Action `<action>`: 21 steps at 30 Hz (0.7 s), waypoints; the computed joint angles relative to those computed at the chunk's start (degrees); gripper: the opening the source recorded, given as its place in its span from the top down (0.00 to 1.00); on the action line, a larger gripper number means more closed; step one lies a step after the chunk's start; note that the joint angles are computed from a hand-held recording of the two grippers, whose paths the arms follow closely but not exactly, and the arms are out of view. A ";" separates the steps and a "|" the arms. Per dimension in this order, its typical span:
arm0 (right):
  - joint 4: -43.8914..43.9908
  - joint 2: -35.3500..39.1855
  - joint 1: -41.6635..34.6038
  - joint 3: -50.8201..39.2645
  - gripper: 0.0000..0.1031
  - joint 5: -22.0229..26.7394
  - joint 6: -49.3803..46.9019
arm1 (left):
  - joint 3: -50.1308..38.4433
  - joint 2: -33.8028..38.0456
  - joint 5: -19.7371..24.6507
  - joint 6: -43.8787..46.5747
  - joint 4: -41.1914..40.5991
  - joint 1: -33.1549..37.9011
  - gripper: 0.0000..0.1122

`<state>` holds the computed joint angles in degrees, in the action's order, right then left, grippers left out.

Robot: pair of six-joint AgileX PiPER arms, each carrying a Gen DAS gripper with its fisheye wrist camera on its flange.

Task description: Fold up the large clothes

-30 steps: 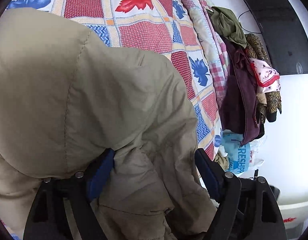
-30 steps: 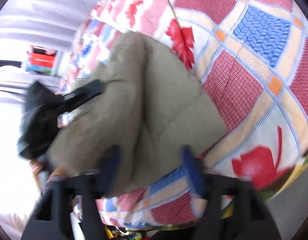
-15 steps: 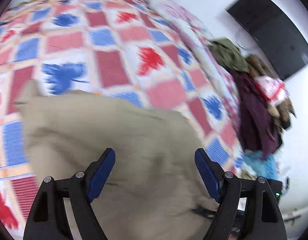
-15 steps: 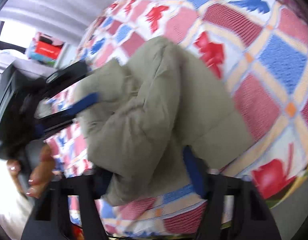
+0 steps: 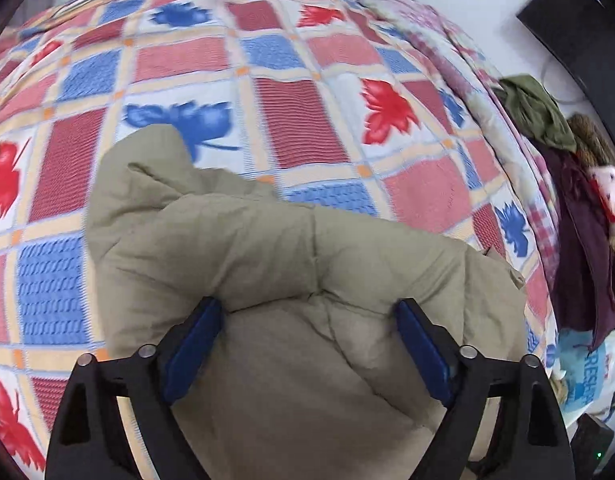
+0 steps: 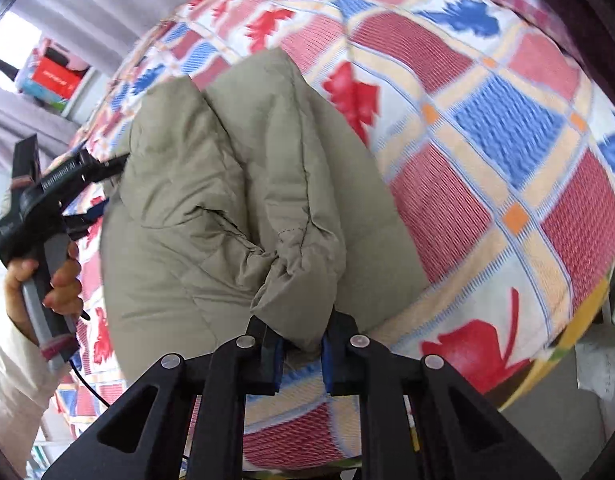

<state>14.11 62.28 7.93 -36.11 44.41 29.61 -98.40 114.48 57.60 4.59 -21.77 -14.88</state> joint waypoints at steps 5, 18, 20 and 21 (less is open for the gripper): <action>3.51 -1.28 -7.18 5.50 0.83 0.64 -6.53 | 0.11 0.06 -2.60 -2.74 6.25 -5.09 0.20; 29.94 2.32 -38.50 -7.80 0.39 17.97 -45.05 | 1.07 -0.39 -2.91 -3.20 6.16 -3.86 0.20; 33.99 9.68 -33.48 -10.94 0.39 14.27 -47.16 | 0.93 -0.36 -2.71 -3.27 6.14 -3.80 0.20; 35.96 13.72 -30.52 -12.82 0.39 11.70 -47.47 | 0.96 -0.41 -2.74 -3.37 6.18 -3.79 0.20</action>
<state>50.07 76.00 -22.59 -48.94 56.12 -17.87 -97.43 114.07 54.86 1.22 -15.59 -18.67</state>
